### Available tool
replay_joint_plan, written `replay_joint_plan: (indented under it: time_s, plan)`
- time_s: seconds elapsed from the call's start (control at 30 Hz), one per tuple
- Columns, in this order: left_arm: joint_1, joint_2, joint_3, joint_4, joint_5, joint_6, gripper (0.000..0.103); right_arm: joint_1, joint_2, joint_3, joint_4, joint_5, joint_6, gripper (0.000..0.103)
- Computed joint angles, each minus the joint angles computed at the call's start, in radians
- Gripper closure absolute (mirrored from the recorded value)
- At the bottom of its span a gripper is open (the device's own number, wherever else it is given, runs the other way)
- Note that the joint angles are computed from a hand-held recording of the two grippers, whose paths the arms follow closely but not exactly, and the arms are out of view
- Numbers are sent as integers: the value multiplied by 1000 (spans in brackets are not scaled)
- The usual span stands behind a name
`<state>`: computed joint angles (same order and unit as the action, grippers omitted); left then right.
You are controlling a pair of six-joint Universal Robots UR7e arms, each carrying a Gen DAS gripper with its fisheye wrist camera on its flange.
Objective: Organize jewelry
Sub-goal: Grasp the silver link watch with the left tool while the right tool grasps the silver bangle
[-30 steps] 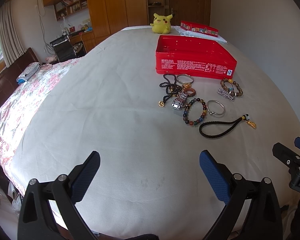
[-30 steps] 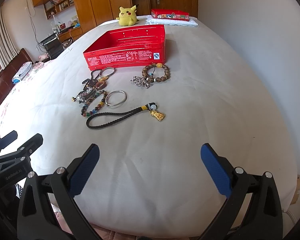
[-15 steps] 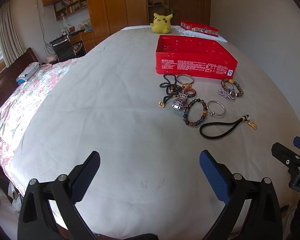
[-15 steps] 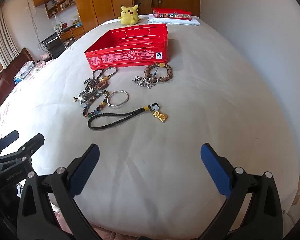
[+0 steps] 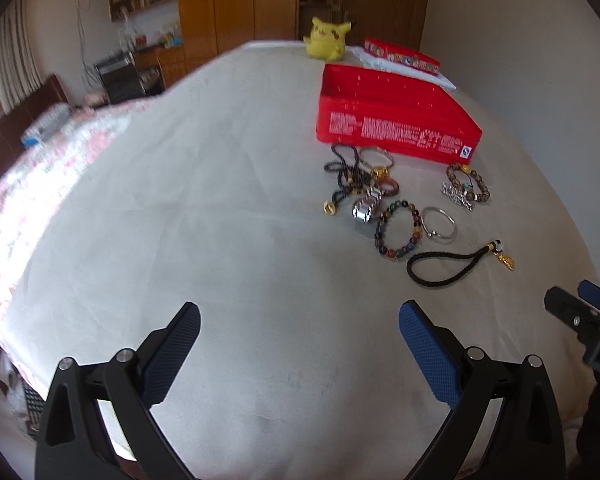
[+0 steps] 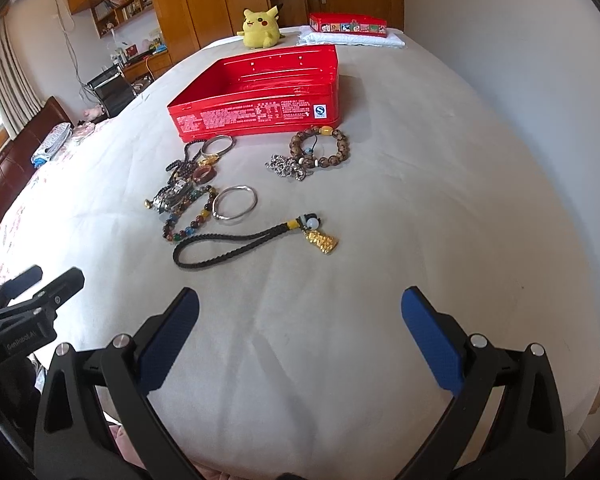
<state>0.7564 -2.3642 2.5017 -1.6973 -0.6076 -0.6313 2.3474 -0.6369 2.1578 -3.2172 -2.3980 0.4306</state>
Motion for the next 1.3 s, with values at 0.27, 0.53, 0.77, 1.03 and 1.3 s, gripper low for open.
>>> replay_joint_plan:
  time_s: [0.27, 0.53, 0.77, 1.03, 1.3]
  plan:
    - [218, 146, -42, -327, -179, 234, 7, -83, -40, 20, -54, 139, -59, 3]
    - [301, 372, -134, -472, -301, 375, 19, -154, -77, 6, -23, 212, -99, 3]
    - [364, 591, -252, -536, -344, 442, 34, -194, -85, -32, 27, 211, -138, 5]
    - [414, 710, -337, -500, -378, 462, 48, -228, -79, -63, 56, 222, -162, 16]
    - [446, 763, -367, -480, -408, 480, 61, -257, -64, -93, 100, 256, -168, 28]
